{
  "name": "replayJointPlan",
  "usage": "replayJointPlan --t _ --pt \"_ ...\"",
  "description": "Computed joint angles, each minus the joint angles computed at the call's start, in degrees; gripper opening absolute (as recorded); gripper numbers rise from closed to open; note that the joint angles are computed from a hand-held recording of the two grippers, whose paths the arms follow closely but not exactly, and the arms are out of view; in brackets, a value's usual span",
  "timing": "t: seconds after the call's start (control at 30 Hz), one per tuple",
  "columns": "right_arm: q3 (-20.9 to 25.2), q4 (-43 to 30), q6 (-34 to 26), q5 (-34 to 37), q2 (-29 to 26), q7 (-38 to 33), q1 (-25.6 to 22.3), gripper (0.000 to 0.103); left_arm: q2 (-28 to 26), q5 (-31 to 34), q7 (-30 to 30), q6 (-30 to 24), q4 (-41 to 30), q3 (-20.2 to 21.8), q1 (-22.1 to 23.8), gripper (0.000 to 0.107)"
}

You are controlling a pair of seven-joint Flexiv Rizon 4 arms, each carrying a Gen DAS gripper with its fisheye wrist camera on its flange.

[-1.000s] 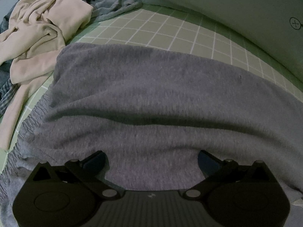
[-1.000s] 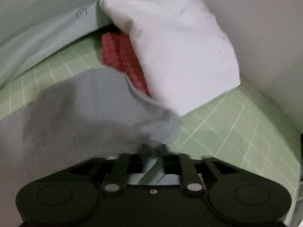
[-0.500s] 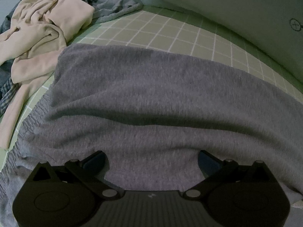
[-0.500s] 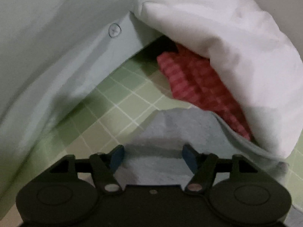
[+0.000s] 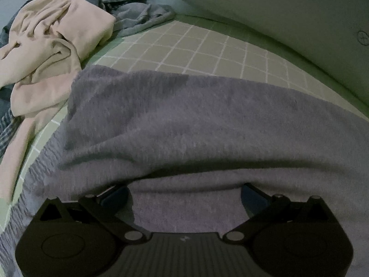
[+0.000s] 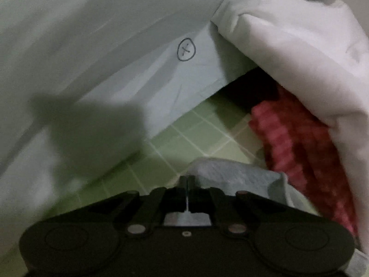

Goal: Fold clothes
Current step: 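Release the grey garment with both grippers, laying it flat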

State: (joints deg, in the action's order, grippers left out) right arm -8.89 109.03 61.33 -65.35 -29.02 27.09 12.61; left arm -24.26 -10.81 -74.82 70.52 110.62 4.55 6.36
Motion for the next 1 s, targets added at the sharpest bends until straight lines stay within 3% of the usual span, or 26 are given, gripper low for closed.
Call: replayJointPlan --t 0.03,0.07,0.17,0.27,0.4,0.47,0.63,0.8,0.93,1.0 --pt "0.0 0.72 -0.69 -0.19 0.84 1.09 0.4 0.041 -0.13 0.03 -0.17 0.02 -0.15 0.07 -0.01 0.103" --pt "-0.18 1.97 -1.42 -1.7 2.09 3.09 1.03 0.056 -0.26 0.07 -0.36 0.05 -0.3 0.15 -0.03 0.103" --pt "1.95 6.7 -3.05 -6.91 6.46 5.53 1.57 0.066 -0.14 0.7 -1.59 0.0 -0.14 0.71 -0.67 0.103" --pt "7.09 11.89 -8.86 -6.51 11.32 3.88 3.03 0.078 0.9 1.74 -2.53 -1.17 0.61 1.21 -1.24 0.103" --pt "13.7 19.48 -14.01 -3.66 18.22 4.33 5.1 0.088 4.89 -1.26 1.65 0.21 5.71 -1.2 1.08 0.103" --pt "16.8 23.77 -14.86 -1.83 22.13 5.71 6.08 0.099 7.42 -6.43 5.38 2.13 9.49 -3.7 3.2 0.103" --pt "24.0 28.7 -18.96 6.24 27.92 8.59 11.3 0.103 14.5 -19.51 14.9 7.13 18.96 -6.75 4.23 0.103" --pt "28.35 32.28 -22.48 14.1 31.93 11.38 16.11 0.103 20.51 -31.0 23.69 9.89 26.06 -6.27 0.94 0.103" --pt "31.2 35.4 -24.29 17.9 35.97 14.19 18.69 0.103 24.76 -35.73 26.32 11.56 30.96 -4.04 -3.49 0.103" --pt "31.57 36.78 -24.54 19.59 37.21 13.39 19.13 0.103 26.99 -34.92 24.78 11.96 33.35 -2.55 -5.38 0.103"
